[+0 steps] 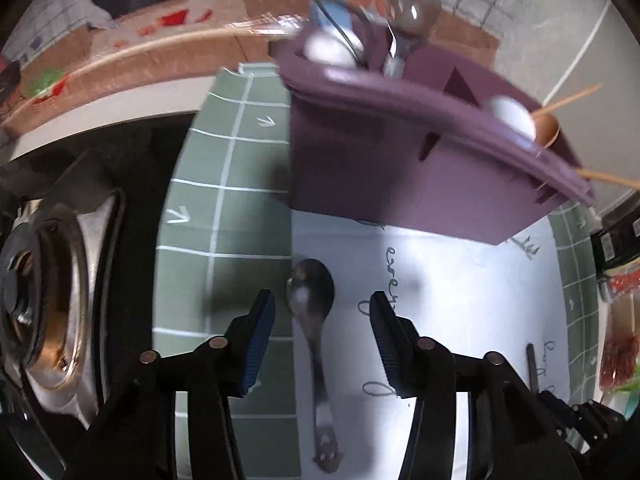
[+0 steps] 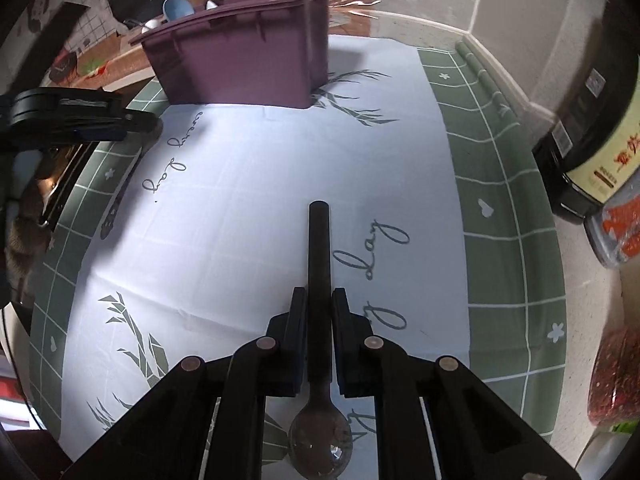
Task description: Organize utensils
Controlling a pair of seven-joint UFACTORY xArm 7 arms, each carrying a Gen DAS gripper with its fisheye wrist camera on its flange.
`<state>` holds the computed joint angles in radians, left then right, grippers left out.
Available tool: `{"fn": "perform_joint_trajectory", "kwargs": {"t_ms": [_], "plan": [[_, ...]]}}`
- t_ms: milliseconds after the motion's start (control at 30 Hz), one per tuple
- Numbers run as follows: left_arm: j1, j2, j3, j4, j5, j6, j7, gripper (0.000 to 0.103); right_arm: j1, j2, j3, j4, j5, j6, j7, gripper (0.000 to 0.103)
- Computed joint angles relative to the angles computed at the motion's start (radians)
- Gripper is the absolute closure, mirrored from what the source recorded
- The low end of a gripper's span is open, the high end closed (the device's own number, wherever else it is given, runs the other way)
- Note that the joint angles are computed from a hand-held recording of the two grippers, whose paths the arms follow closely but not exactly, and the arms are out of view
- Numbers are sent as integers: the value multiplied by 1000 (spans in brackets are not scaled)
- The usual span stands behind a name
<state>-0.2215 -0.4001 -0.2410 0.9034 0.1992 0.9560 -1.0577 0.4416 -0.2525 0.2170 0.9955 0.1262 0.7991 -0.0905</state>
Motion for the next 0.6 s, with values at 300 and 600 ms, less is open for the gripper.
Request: {"fn": "perform_joint_trajectory", "kwargs": {"t_ms": [300,600], "plan": [[5,34,-4,13,58,34,-6,76,-4,2,-5,-3,9,-14,-8,91],[-7,-144,-14,-122,45,-36,41,103,-23,-1,-25,17,26,-22,-24,70]]}}
